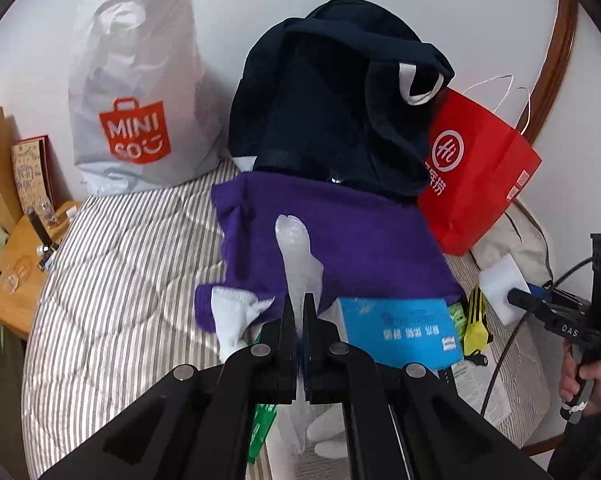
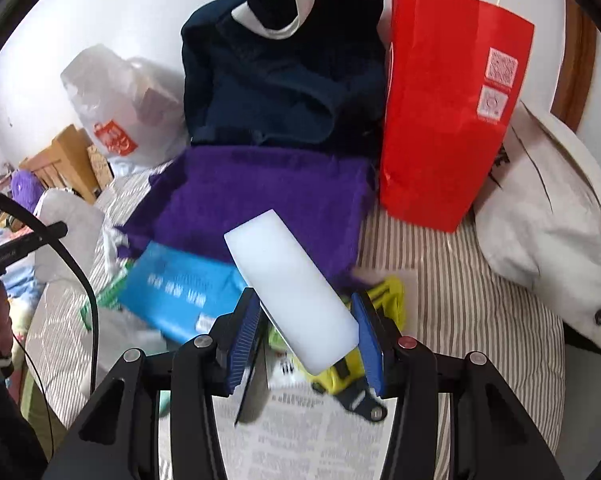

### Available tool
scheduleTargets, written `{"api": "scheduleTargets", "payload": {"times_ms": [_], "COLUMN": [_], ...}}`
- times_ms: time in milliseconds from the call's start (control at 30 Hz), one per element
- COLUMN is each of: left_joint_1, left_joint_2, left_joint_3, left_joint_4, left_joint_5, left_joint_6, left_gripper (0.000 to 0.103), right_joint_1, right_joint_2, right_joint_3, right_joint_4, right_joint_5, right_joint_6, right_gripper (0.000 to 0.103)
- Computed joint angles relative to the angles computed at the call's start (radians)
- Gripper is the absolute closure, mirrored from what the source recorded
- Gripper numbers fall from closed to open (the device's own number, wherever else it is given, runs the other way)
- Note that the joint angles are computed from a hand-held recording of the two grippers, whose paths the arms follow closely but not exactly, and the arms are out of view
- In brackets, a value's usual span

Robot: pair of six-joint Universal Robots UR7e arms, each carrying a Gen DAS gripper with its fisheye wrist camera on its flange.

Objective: Organize soft objects
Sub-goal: 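Carry the mesh bag and the sponge over the purple towel with both grippers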

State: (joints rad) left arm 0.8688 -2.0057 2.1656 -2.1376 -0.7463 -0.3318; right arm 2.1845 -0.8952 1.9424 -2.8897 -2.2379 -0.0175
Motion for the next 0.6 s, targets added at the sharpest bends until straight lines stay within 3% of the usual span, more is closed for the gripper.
{"api": "scheduleTargets", "payload": {"times_ms": [233, 500, 600], "left_joint_1": [0.041, 0.120, 0.148], "left_joint_2": [0.093, 0.216, 0.257], "left_joint_3": [-0.056, -0.137, -0.167], "left_joint_4": [-0.092, -0.189, -0.219], "left_joint_5": [-0.028, -0.081, -0.106], "left_joint_6": [0.083, 0.155, 0.177], "left_gripper": [0.100, 0.100, 0.100], "right_joint_1": [-0.025, -0.070, -0.079], "right_joint_2": [0.061, 0.138, 0.180], "right_joint_3": [-0.091, -0.213, -0.259], "right_joint_4": [-0.015, 0.018, 0.013], "right_joint_5": [0.006, 0.020, -0.007], "right_joint_6": [-0.035, -0.016, -0.017], "right_gripper": [0.056, 0.056, 0.056]}}
